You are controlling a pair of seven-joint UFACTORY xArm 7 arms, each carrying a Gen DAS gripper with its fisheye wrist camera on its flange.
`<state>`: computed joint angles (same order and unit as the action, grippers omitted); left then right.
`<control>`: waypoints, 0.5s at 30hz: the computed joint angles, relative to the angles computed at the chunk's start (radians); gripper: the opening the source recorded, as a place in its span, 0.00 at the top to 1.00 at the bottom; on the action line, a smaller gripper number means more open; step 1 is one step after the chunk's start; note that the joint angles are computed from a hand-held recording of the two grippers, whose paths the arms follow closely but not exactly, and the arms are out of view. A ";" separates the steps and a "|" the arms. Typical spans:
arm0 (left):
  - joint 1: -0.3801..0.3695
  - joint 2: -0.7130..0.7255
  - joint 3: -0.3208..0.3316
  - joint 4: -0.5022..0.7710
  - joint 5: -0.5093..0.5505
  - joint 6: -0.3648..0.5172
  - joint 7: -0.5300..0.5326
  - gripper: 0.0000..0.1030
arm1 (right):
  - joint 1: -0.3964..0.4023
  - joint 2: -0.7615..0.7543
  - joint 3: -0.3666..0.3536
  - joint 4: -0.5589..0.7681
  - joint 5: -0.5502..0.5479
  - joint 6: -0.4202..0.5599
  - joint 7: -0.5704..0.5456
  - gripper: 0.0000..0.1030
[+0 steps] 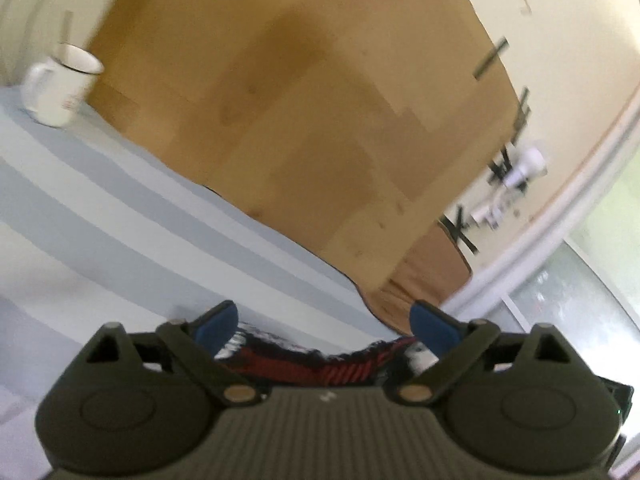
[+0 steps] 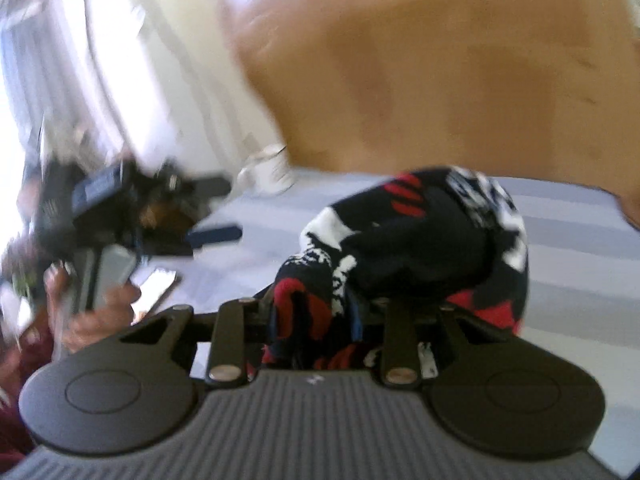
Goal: Fold small clothes
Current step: 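Grasp the folded sweater bundle with both grippers and lift it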
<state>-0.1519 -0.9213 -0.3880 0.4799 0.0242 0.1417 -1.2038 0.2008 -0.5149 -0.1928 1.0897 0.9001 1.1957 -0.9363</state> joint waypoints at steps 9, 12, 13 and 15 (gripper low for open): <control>-0.012 0.012 0.009 -0.032 0.001 0.007 -0.012 0.04 | 0.149 -0.035 0.185 -0.207 -0.060 -0.321 -0.267 0.56; -0.007 0.094 0.005 0.013 0.019 0.029 0.018 0.05 | 0.201 -0.090 0.108 -0.243 -0.049 -0.269 -0.353 0.33; -0.007 0.121 0.007 0.028 0.024 0.044 0.027 0.05 | 0.212 -0.094 0.083 -0.236 -0.041 -0.244 -0.379 0.32; -0.018 0.177 0.024 0.041 0.022 0.036 0.040 0.05 | 0.217 -0.127 0.016 -0.233 -0.024 -0.159 -0.432 0.34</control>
<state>-0.1701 -0.7446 -0.3636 0.5209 0.0460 0.1778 -1.1642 0.4176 -0.6419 -0.1769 0.8571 0.8763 1.0368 -1.3679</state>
